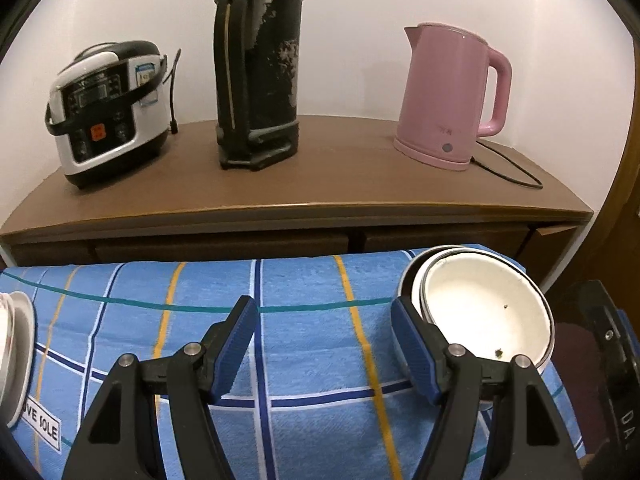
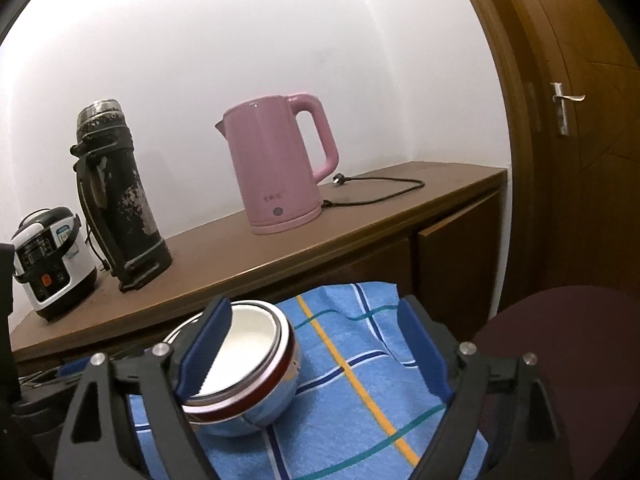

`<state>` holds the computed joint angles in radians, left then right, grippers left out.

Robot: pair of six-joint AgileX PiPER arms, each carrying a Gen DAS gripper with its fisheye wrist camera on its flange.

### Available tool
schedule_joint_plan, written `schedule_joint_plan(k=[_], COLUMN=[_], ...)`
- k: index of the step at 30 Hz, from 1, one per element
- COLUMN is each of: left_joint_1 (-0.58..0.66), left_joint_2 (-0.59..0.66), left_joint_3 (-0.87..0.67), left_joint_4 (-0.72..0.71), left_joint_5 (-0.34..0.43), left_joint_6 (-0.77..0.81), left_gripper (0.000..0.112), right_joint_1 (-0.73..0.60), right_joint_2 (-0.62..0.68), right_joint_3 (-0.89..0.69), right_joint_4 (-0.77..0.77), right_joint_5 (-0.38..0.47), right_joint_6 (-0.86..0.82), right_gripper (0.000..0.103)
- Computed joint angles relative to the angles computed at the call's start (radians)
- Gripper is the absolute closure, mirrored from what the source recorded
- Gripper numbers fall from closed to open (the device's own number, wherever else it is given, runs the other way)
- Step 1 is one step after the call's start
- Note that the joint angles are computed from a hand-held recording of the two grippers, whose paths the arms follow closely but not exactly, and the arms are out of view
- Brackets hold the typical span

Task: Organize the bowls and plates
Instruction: 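Lower the white enamel bowl into the pink bowl and open both tools, then pull both tools back from the nested bowls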

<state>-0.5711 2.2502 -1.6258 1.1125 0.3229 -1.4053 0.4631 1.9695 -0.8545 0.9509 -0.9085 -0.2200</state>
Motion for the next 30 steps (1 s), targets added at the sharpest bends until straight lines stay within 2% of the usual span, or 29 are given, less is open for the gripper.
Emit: schedule_joint_plan(k=[6, 19, 30], left_joint_1=[-0.004, -0.03, -0.043], left_joint_2=[-0.006, -0.054, -0.093], left_joint_3=[0.026, 0.162, 0.253], left_joint_4=[0.019, 0.32, 0.468], left_joint_5=[0.002, 0.018, 0.014], left_joint_6=[-0.016, -0.317, -0.476], left_gripper=[0.041, 0.041, 0.041], right_joint_1=[0.011, 0.065, 0.117], right_joint_2=[-0.013, -0.032, -0.056], right_joint_3=[0.044, 0.106, 0.16], right_joint_4=[-0.029, -0.013, 0.025], right_joint_5=[-0.03, -0.09, -0.127], right_joint_6=[0.05, 0.07, 0.094], right_gripper=[0.016, 0.015, 0.015])
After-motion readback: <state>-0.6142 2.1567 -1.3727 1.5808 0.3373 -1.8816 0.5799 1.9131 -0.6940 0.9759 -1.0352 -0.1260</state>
